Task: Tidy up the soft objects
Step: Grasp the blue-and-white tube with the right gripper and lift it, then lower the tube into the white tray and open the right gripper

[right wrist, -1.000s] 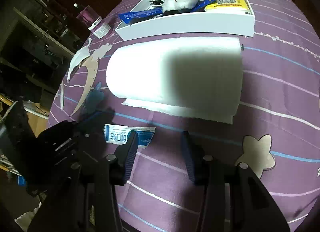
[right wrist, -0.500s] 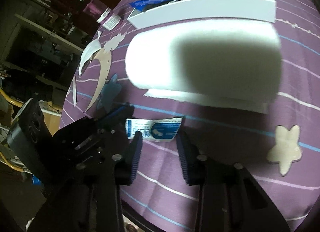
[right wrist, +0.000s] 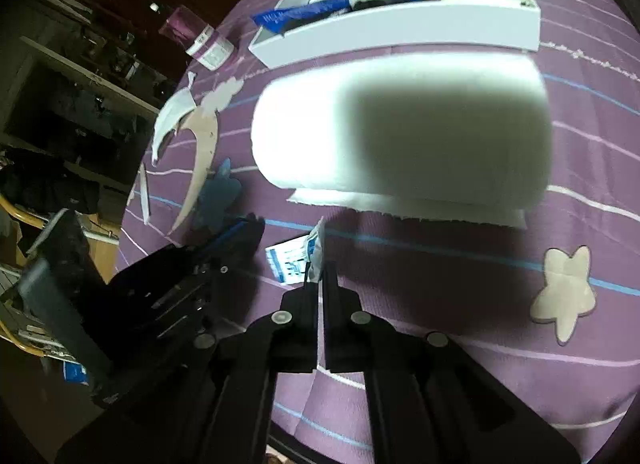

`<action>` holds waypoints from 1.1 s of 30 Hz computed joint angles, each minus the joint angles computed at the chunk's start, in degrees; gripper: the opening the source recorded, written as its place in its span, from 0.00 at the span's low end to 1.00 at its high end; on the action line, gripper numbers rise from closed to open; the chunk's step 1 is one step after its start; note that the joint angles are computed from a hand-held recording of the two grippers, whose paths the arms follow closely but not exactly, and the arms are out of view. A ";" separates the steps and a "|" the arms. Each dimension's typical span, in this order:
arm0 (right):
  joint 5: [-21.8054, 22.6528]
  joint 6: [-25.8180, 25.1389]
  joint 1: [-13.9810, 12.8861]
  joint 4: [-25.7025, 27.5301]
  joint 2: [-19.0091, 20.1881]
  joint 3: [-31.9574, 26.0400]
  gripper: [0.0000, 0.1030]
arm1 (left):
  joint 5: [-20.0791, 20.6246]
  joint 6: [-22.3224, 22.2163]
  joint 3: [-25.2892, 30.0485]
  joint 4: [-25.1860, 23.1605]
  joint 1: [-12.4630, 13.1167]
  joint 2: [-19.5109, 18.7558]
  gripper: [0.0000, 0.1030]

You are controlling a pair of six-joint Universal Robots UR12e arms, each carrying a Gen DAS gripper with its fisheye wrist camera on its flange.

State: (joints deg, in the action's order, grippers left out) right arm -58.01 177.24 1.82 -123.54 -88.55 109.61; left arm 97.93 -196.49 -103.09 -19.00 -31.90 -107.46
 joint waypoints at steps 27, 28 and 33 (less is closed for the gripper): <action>4.72 9.87 -3.02 -11.63 3.09 -6.14 0.02 | 6.86 -2.27 8.88 4.25 0.25 -1.43 0.78; 5.29 10.35 -3.20 -12.37 3.34 -6.11 0.02 | 6.38 -2.79 9.32 4.24 0.56 -1.88 0.78; 6.43 13.00 -4.20 -16.97 5.03 -6.38 0.02 | 4.89 -6.23 12.01 3.47 1.85 -4.32 0.78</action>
State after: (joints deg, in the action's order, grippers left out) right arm -51.57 190.24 -2.38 -140.51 -83.52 103.23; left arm 102.82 -202.72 -91.08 -15.53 -30.05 -111.77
